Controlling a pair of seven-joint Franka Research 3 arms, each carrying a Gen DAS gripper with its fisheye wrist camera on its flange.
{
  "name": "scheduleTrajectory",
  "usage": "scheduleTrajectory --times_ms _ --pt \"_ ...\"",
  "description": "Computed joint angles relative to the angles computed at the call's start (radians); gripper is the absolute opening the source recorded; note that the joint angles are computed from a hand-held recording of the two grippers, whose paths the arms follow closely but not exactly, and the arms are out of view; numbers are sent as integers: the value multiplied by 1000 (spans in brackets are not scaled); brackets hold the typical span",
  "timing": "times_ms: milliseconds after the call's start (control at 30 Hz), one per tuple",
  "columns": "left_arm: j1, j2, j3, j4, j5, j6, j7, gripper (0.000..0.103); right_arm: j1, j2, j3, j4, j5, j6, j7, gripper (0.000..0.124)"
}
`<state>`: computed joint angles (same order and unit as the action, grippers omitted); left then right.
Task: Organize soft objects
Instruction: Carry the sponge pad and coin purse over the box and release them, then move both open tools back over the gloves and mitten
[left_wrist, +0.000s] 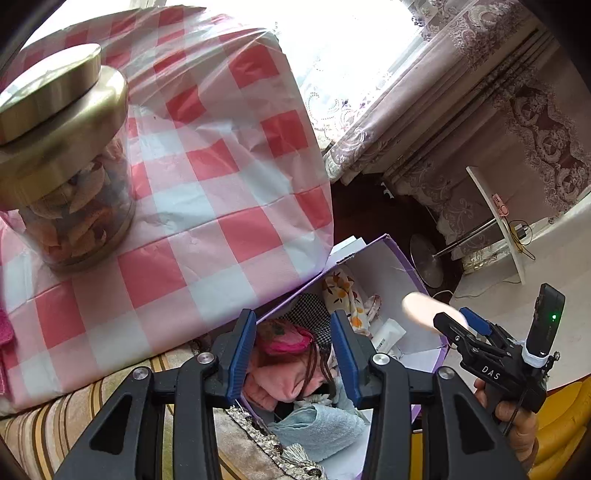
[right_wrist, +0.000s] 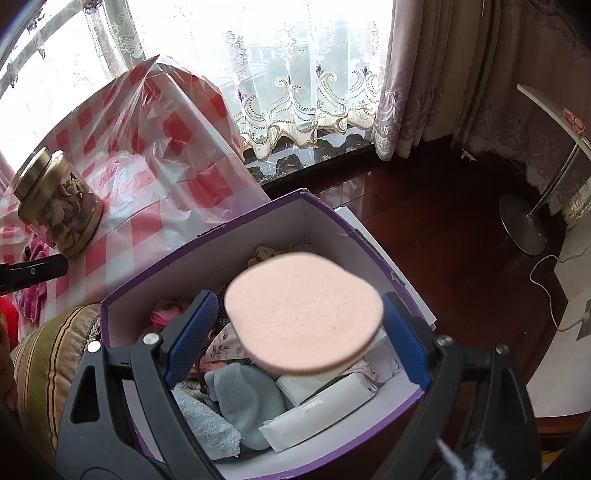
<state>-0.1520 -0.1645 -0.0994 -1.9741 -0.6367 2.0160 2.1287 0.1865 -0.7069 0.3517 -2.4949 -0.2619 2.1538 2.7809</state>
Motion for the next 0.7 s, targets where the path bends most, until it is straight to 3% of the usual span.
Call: scheduleTrajectory --times_ms 167,367,700 --pt "-9 -51 12 -64 -13 98 93 50 -2 3 4 12 -6 -19 3 91" --pt "7 -64 48 -77 -16 102 127 51 1 45 15 58 -24 -14 3 91" --pt "54 -99 108 -113 -82 158 206 51 61 226 28 222 -82 29 -63 91"
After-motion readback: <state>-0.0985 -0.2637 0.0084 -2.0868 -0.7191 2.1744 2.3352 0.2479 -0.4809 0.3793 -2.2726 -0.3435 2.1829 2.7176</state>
